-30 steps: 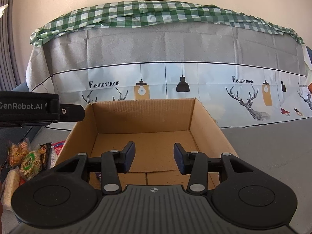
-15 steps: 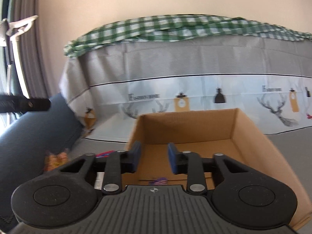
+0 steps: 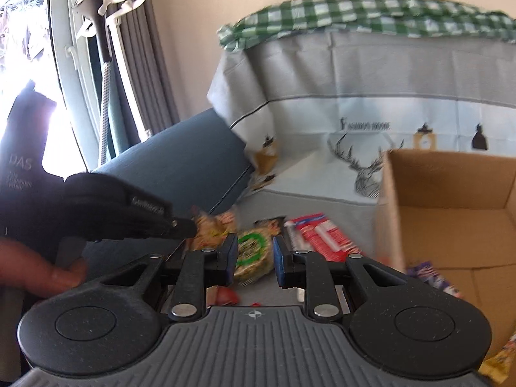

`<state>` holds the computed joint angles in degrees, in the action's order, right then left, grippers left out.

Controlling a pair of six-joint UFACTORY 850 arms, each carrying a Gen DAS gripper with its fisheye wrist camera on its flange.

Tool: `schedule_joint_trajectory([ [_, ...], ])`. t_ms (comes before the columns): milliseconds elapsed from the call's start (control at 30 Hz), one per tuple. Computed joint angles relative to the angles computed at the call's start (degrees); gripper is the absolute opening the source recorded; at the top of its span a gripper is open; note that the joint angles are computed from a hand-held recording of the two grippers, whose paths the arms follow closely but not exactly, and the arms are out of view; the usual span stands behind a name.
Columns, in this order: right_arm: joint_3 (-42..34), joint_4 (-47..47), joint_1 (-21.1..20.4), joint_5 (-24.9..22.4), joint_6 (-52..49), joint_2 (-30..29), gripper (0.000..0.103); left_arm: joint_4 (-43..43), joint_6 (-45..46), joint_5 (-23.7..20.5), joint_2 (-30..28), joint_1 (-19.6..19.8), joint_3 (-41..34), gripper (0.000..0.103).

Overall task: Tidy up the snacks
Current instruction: 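Grasp the red-wrapped small bar with the right tool while the left tool grasps the white cracker pack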

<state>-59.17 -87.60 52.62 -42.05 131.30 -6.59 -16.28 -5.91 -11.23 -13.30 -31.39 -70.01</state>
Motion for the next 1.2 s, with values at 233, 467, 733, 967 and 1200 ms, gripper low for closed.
schedule_joint_trajectory([
  [233,-2.88,6.34,-1.88,6.78,-0.9,-3.95,0.022,-0.09,-2.32,-2.13,-0.99,1.14,-1.02,0.009],
  [467,-6.07,19.05,-4.84,13.48,-9.35,-8.21,0.023,-4.68,0.49,-4.94,-2.31,2.26,-2.02,0.012],
  [733,-10.29,25.34,-5.62,14.68,-17.47,-13.02,0.031,-2.18,-0.6,-7.08,-3.45,1.86,-3.03,0.021],
  [967,-14.07,32.55,-4.74,8.39,-30.24,-15.72,0.032,-2.86,-0.24,-8.02,-4.11,2.1,-3.59,0.025],
  [1200,-15.04,35.72,-4.37,5.71,-35.9,-16.58,0.021,-1.73,-0.84,-8.54,-4.55,1.96,-4.09,0.027],
])
